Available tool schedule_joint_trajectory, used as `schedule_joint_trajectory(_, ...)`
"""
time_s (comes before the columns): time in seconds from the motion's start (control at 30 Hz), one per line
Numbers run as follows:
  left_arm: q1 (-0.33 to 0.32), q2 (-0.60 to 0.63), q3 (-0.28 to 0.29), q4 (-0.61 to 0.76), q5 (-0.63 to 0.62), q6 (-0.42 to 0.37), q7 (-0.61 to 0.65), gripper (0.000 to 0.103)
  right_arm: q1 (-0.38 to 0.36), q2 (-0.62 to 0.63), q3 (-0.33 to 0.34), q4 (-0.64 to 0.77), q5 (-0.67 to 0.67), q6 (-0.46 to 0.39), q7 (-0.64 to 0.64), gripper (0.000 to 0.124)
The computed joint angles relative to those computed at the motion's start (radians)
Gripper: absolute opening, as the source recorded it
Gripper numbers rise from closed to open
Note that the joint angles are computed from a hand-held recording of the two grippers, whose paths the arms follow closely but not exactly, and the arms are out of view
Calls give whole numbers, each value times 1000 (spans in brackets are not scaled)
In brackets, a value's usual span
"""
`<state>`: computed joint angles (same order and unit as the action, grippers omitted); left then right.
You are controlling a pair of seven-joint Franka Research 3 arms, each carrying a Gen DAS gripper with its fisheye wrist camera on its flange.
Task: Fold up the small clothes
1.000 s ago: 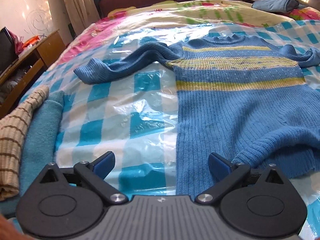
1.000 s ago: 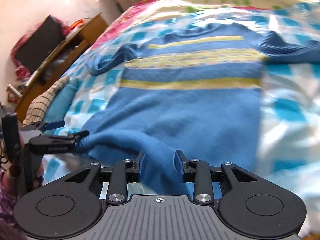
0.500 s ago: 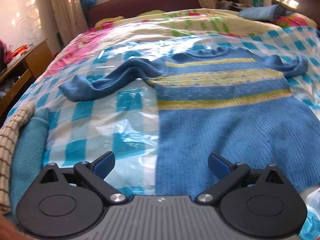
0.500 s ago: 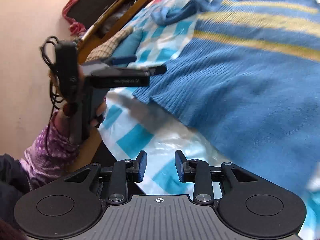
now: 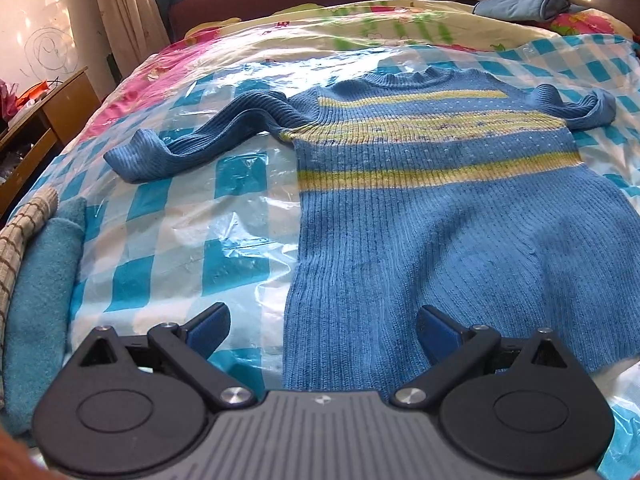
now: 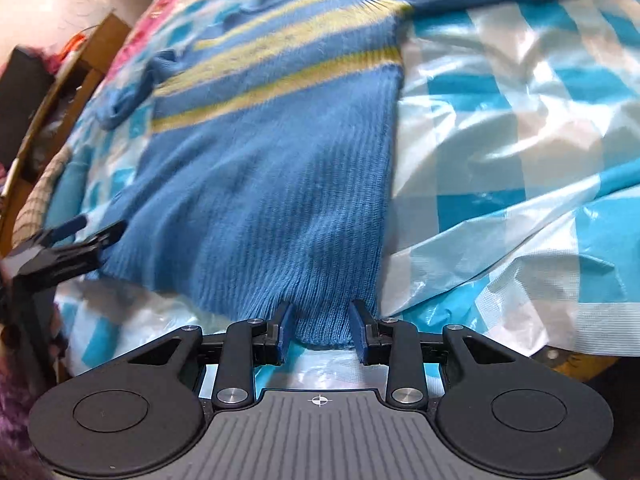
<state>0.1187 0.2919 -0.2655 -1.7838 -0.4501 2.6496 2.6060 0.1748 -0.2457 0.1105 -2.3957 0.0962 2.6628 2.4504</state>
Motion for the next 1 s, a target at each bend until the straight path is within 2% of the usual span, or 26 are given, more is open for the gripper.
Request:
schedule_joint_trajectory(0.13,-2,-1,0,-3,0,12,-7,103,-44,-29,42,-31,-93,55,125,32)
schedule_joint_trajectory(0.23,-8,4,0,-5,11,28,-15,103,-49,-24,44,-43,-116,88,133,40)
schedule_joint_trajectory(0.33,-8,1,0,-15,27,47,-31,103,-47,16,41,-28,-124,96,127,41)
schedule_joint_trajectory(0.4,4,-6,-5,-18,16,42,-24,103,-40,17,33,-26,-121,95,132,36)
schedule_joint_trajectory(0.47,1,-7,4,-21,28,52,-34,103,-23,-1,14,-48,-85,120,102,8)
schedule_joint_trajectory(0.67,-1,-6,13,-15,73,36,-89,102,-36,-34,26,-80,-61,153,93,6)
schedule_joint_trajectory(0.73,-1,-12,15,-15,85,12,-86,97,-53,-48,42,-80,-86,147,102,6)
schedule_joint_trajectory(0.87,-7,-27,28,-3,117,-85,-83,73,-67,-96,40,-80,-101,81,81,5)
schedule_joint_trajectory(1.0,-19,-51,42,-11,126,-132,-63,72,-75,-135,39,-69,-113,-4,54,5)
